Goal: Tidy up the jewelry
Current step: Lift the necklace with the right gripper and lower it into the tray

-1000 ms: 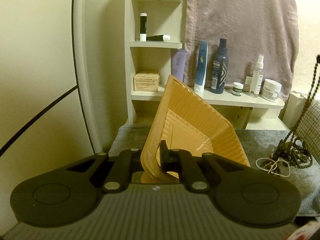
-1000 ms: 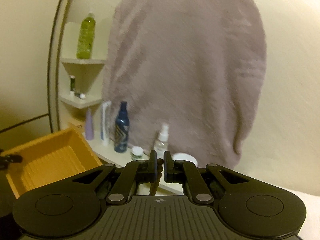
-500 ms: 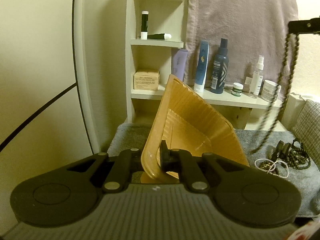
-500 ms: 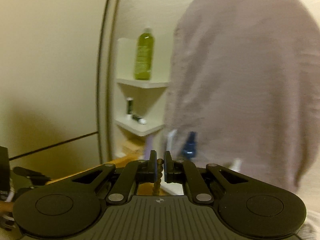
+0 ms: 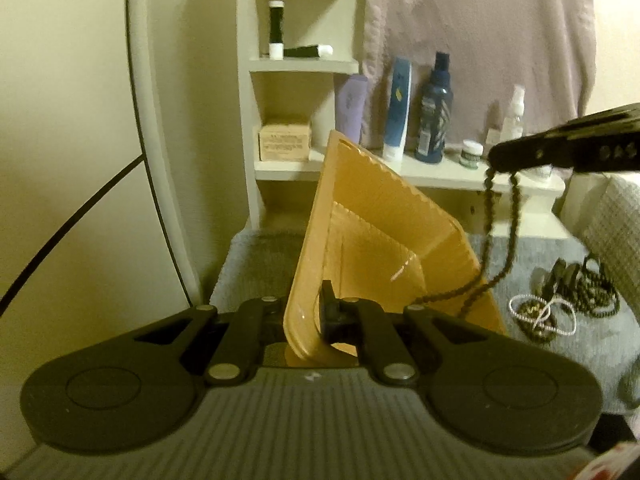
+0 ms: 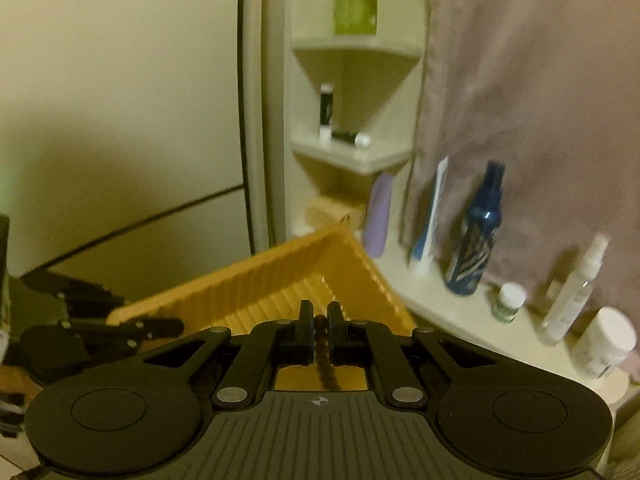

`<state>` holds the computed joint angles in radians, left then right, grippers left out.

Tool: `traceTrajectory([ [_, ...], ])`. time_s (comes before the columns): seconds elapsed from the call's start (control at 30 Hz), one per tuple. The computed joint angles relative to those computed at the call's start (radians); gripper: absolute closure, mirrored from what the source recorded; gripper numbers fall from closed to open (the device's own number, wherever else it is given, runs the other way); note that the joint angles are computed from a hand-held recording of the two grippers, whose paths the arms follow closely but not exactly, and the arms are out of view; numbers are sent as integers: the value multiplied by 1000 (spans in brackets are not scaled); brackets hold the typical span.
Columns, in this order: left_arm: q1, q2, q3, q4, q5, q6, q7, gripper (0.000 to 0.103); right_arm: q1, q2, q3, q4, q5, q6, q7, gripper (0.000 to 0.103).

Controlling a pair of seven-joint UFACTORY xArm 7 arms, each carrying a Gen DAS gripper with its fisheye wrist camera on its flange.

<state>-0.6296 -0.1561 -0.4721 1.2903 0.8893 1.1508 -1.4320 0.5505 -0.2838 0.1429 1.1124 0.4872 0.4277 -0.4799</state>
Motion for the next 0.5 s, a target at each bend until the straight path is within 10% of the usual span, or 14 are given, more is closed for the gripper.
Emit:
traceTrajectory([
  [0.5,-10,33,33,68,-106,22,217,95,5,66,-21,81,243,119,-98,97],
])
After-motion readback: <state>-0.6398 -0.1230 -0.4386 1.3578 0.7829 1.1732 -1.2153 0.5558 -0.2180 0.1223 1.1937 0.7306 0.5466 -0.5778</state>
